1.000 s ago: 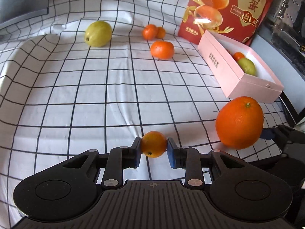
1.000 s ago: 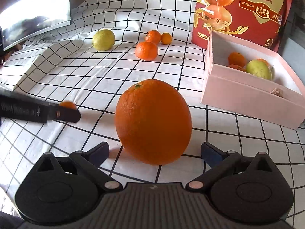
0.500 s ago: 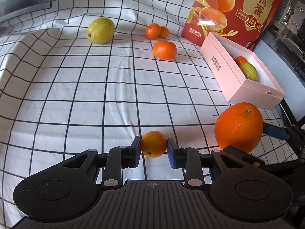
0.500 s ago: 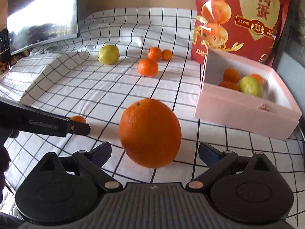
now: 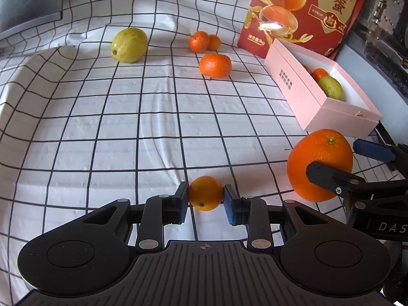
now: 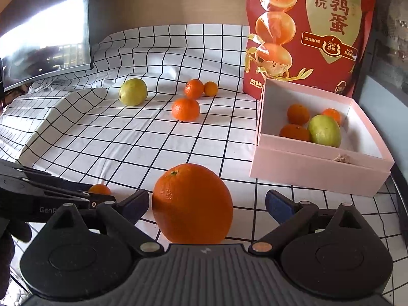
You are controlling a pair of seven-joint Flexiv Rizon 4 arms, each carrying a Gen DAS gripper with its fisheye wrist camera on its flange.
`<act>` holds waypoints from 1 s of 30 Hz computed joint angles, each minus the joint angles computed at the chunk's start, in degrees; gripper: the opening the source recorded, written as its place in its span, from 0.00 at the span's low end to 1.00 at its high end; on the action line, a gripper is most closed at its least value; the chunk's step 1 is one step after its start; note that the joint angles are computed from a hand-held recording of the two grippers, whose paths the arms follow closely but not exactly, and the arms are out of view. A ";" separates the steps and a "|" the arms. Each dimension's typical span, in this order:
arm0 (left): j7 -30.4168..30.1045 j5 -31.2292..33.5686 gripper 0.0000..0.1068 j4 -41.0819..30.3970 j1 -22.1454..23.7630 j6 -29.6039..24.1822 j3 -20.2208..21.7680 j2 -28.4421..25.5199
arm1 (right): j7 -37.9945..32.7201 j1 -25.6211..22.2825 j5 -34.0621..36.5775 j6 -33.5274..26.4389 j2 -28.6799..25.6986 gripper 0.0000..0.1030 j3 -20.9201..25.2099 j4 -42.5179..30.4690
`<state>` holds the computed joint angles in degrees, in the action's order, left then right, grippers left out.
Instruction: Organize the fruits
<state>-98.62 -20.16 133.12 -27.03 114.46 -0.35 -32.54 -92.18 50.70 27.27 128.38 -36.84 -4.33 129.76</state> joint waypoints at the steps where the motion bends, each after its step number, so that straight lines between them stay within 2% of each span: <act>1: -0.22 0.50 0.31 0.09 0.65 0.22 -0.45 0.01 | -0.26 0.17 0.08 0.09 0.05 0.96 -0.20 0.11; 10: 1.01 -1.36 0.31 -0.13 -1.98 0.51 1.19 -0.28 | -0.47 0.49 -0.35 -1.14 0.64 0.96 -0.53 0.21; 12: 0.36 -0.71 0.31 0.22 -0.59 1.00 0.13 -0.18 | -0.78 0.54 -0.73 -0.98 0.78 0.96 -0.53 0.21; 14: -1.79 1.26 0.30 0.89 2.81 1.58 -2.51 0.15 | -1.09 0.63 -0.97 -1.28 1.36 0.96 -0.59 0.15; 17: -5.41 5.81 0.30 2.15 7.82 3.60 -5.99 0.19 | -1.18 -2.27 -5.28 -4.22 4.51 0.95 0.83 0.00; 20: -6.76 8.47 0.30 3.53 8.76 6.39 -5.94 0.43 | -0.40 -2.82 -8.57 -13.09 8.62 0.95 -1.78 -3.08; 22: -8.19 10.41 0.30 4.74 10.24 8.43 -6.38 0.62 | 2.62 -4.16 -12.13 -21.85 10.37 0.94 -3.21 -7.31; 24: -9.88 12.05 0.30 6.01 11.83 10.48 -6.64 0.90 | 6.42 -9.26 -15.45 -30.71 10.02 0.91 -0.04 -13.69; 26: -12.05 13.47 0.30 7.48 13.50 13.13 -6.66 1.20 | 8.34 -15.99 -17.07 -38.77 7.58 0.83 6.04 -21.62; 27: -13.17 14.22 0.30 8.30 14.36 14.67 -6.57 1.38 | 9.14 -18.03 -17.81 -42.20 5.95 0.76 7.85 -25.28; 28: -14.08 14.74 0.30 9.20 14.96 16.15 -6.25 1.65 | 10.76 -18.79 -18.78 -45.61 4.18 0.64 8.20 -28.83; 30: -14.87 14.89 0.30 11.06 15.58 17.92 -5.06 2.68 | 15.05 -19.82 -20.65 -52.65 -0.27 0.51 8.09 -37.09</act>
